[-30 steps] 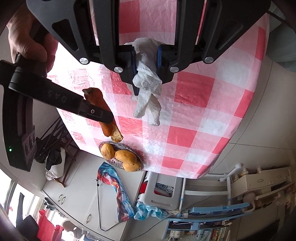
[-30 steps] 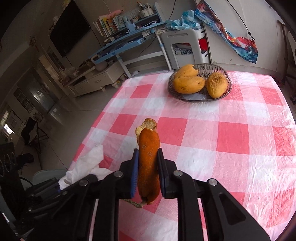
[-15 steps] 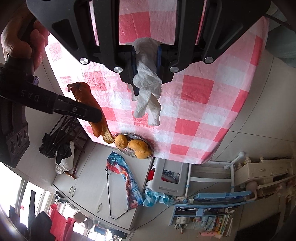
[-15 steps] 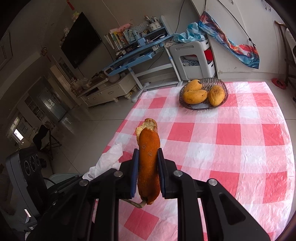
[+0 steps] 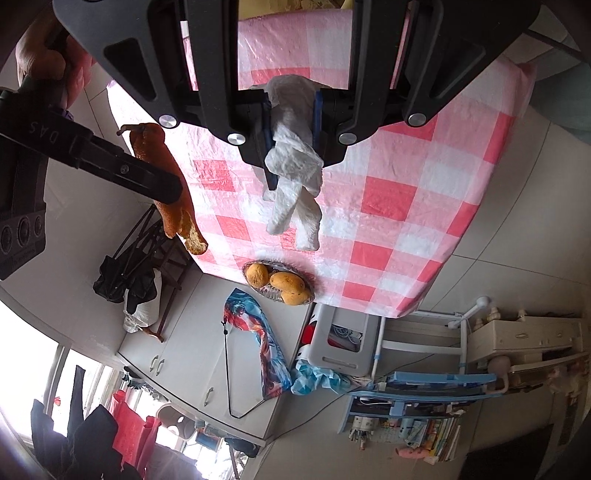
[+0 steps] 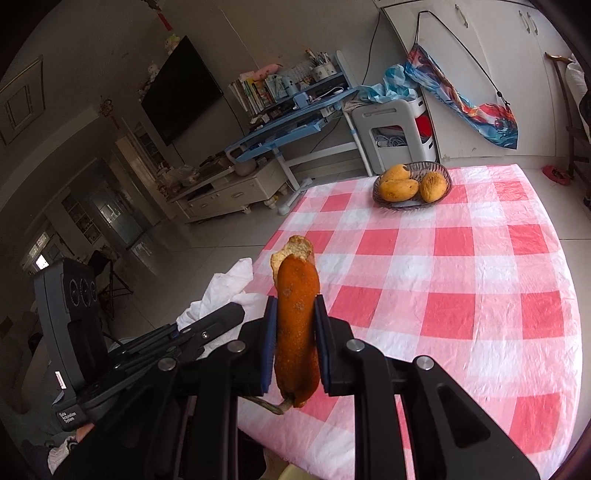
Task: Collect trash
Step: 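Lift the carrot and tissue and carry both toward the yellow basin, then open the right tool to drop the carrot into the basin while the left tool holds the tissue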
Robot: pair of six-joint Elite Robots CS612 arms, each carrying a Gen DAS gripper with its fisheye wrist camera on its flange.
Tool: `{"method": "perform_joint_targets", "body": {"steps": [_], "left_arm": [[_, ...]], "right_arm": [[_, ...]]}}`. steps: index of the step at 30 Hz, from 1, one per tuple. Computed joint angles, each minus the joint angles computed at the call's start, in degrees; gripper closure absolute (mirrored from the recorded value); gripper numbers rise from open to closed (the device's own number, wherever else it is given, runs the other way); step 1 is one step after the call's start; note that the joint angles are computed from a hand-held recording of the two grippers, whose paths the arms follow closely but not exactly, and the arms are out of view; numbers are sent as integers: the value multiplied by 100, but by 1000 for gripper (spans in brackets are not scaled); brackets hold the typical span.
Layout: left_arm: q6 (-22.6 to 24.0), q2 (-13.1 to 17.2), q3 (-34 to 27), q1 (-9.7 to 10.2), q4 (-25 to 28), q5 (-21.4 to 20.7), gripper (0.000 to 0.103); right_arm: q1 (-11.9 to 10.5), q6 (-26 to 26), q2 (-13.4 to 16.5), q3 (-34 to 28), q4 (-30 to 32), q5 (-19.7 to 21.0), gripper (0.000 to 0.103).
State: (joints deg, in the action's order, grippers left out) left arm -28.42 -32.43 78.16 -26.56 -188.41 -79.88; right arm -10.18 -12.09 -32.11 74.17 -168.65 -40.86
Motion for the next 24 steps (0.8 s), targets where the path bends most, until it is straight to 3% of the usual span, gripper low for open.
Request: {"method": "perform_joint_targets", "body": {"steps": [13, 24], "left_arm": [[44, -258, 725, -163, -306, -243, 87], [41, -449, 1230, -307, -353, -307, 87]], "right_arm": [[-161, -237, -390, 1136, -179, -45, 83], [-167, -691, -635, 1755, 420, -482, 83]]}}
